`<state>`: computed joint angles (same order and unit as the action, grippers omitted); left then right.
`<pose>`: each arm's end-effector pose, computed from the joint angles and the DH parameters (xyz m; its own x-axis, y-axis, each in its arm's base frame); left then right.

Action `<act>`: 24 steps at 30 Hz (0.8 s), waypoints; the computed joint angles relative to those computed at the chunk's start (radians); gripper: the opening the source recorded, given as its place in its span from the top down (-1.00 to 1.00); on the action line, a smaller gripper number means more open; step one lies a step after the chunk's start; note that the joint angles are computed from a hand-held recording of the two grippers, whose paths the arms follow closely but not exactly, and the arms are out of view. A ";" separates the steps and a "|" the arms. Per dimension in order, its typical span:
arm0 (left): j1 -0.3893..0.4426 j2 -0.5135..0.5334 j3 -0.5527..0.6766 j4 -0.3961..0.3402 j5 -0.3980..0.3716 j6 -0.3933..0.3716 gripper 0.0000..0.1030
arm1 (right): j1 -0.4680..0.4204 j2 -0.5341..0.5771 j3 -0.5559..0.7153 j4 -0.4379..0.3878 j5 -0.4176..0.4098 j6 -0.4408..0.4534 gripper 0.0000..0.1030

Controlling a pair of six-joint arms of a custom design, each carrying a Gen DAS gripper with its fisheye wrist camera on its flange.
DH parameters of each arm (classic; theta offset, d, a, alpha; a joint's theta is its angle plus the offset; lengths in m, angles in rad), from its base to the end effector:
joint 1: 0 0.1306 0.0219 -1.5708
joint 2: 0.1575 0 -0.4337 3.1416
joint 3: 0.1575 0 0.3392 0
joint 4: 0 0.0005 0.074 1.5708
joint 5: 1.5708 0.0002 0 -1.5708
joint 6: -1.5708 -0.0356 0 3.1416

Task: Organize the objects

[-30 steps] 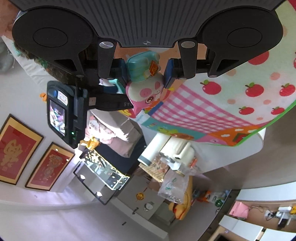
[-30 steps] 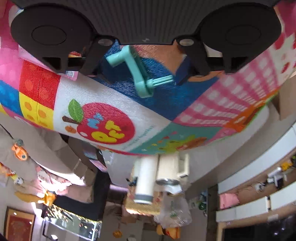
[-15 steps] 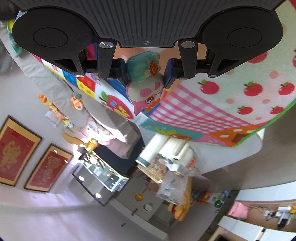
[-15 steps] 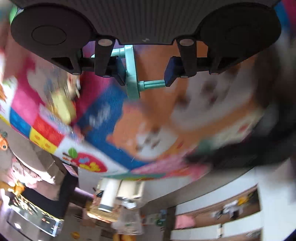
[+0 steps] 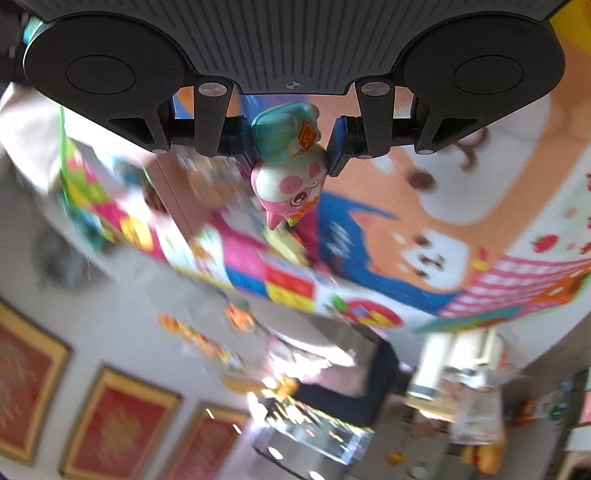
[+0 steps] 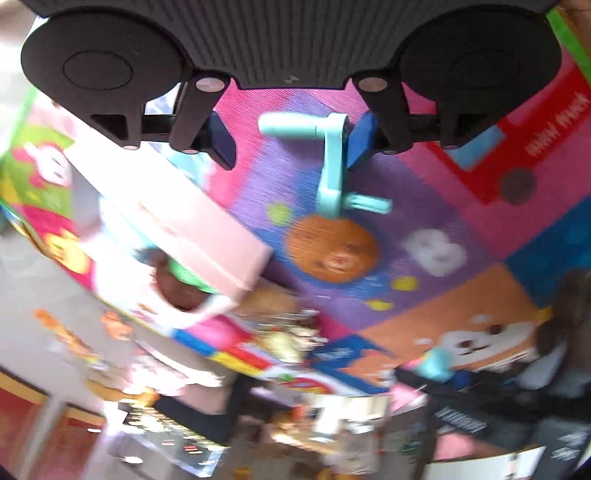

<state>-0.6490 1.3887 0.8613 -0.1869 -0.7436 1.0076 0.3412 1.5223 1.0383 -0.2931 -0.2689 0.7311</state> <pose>0.3169 -0.2108 0.3277 -0.3103 -0.5458 -0.7783 -0.4213 0.8129 -0.4021 0.4177 0.1578 0.3278 -0.1574 -0.7389 -0.6551 -0.8142 0.4725 -0.3373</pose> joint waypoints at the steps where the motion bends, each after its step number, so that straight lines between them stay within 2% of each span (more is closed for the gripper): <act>1: -0.014 0.009 0.017 -0.032 0.005 -0.004 0.14 | -0.013 -0.006 -0.009 0.016 -0.004 -0.017 -0.32; 2: -0.029 0.016 0.032 -0.063 0.001 -0.004 0.14 | -0.024 -0.011 -0.008 0.007 -0.030 -0.045 -0.33; 4: -0.053 0.032 0.071 -0.146 -0.011 0.003 0.14 | -0.051 -0.011 0.023 -0.078 -0.116 -0.107 -0.55; 6: -0.072 0.044 0.097 -0.206 -0.029 0.018 0.14 | -0.057 -0.004 0.038 -0.116 -0.148 -0.216 -0.65; 10: -0.086 0.060 0.126 -0.268 -0.044 0.049 0.14 | -0.036 0.025 0.032 -0.081 -0.140 -0.538 -0.78; 12: -0.084 0.069 0.139 -0.296 -0.039 0.056 0.14 | -0.019 0.045 0.041 -0.084 -0.141 -0.639 -0.87; 13: -0.084 0.071 0.143 -0.307 -0.037 0.055 0.14 | -0.006 0.042 0.023 -0.038 -0.123 -0.662 -0.87; 16: -0.085 0.076 0.150 -0.324 -0.034 0.059 0.14 | 0.015 0.052 0.020 -0.016 -0.128 -0.635 -0.87; 19: -0.084 0.075 0.148 -0.318 -0.023 0.054 0.14 | 0.029 0.054 0.006 0.014 -0.081 -0.532 -0.86; 22: -0.083 0.077 0.146 -0.307 -0.008 0.042 0.14 | 0.010 0.047 -0.004 0.022 -0.074 -0.430 -0.86; 24: -0.083 0.079 0.144 -0.298 0.001 0.038 0.14 | -0.013 0.032 -0.031 0.061 -0.049 -0.349 -0.86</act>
<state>-0.7317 1.4677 1.0057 -0.4846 -0.7422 1.0454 0.3280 1.5543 1.0072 -0.2325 -0.3182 0.3826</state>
